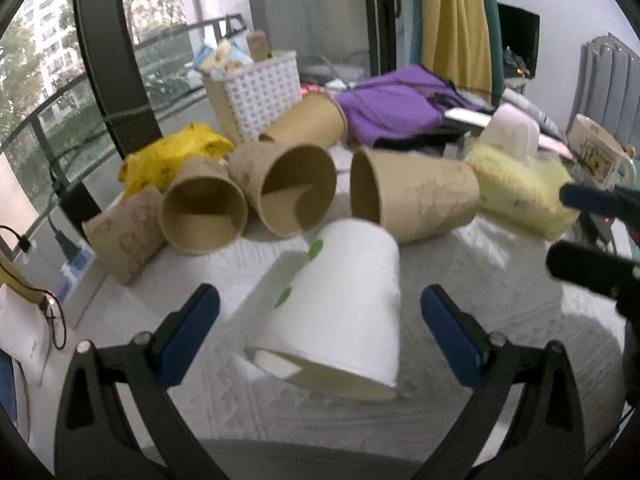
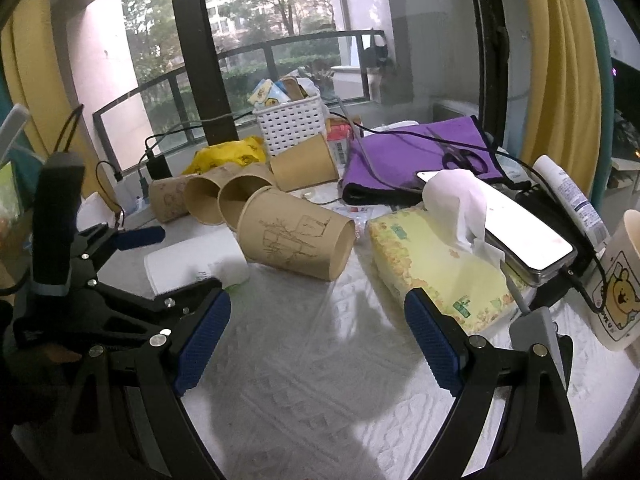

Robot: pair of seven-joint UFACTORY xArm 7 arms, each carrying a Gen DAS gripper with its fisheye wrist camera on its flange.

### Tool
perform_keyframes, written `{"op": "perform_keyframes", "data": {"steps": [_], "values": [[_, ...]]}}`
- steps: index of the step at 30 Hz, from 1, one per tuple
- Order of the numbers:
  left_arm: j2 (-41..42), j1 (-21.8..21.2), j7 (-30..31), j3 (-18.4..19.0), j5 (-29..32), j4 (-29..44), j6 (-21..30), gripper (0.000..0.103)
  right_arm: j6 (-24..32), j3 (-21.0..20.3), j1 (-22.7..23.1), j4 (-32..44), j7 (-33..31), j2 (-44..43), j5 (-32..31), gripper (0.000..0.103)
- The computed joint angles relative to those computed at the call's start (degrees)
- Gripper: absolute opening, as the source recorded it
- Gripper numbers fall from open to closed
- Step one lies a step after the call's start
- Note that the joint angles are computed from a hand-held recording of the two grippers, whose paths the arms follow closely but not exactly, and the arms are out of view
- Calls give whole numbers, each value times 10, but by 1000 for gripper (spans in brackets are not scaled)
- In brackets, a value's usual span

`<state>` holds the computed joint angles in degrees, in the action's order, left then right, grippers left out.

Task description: Flip cup upright

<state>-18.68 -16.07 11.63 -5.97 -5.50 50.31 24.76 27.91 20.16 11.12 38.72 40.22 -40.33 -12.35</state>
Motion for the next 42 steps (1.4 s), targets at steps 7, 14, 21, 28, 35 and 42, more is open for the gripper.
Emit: {"op": "perform_keyframes", "data": {"steps": [7, 14, 21, 28, 35, 42], "values": [[-1, -8, 28, 17, -35, -3, 35, 76, 2, -1, 1, 1, -2, 3, -1, 91], [-58, -18, 56, 28, -65, -32, 39, 74, 20, 10, 6, 16, -4, -7, -6, 91], [-167, -25, 71, 45, -80, -83, 76, 74, 52, 37, 16, 35, 7, -29, -11, 91], [-305, -18, 71, 58, -74, -147, 133, 75, 89, 73, 34, 53, 33, -51, -10, 91], [-428, -7, 71, 69, -67, -199, 202, 75, 121, 104, 56, 69, 55, -63, -8, 91], [-517, 7, 71, 80, -64, -241, 273, 75, 138, 130, 80, 77, 76, -56, -3, 91]]}}
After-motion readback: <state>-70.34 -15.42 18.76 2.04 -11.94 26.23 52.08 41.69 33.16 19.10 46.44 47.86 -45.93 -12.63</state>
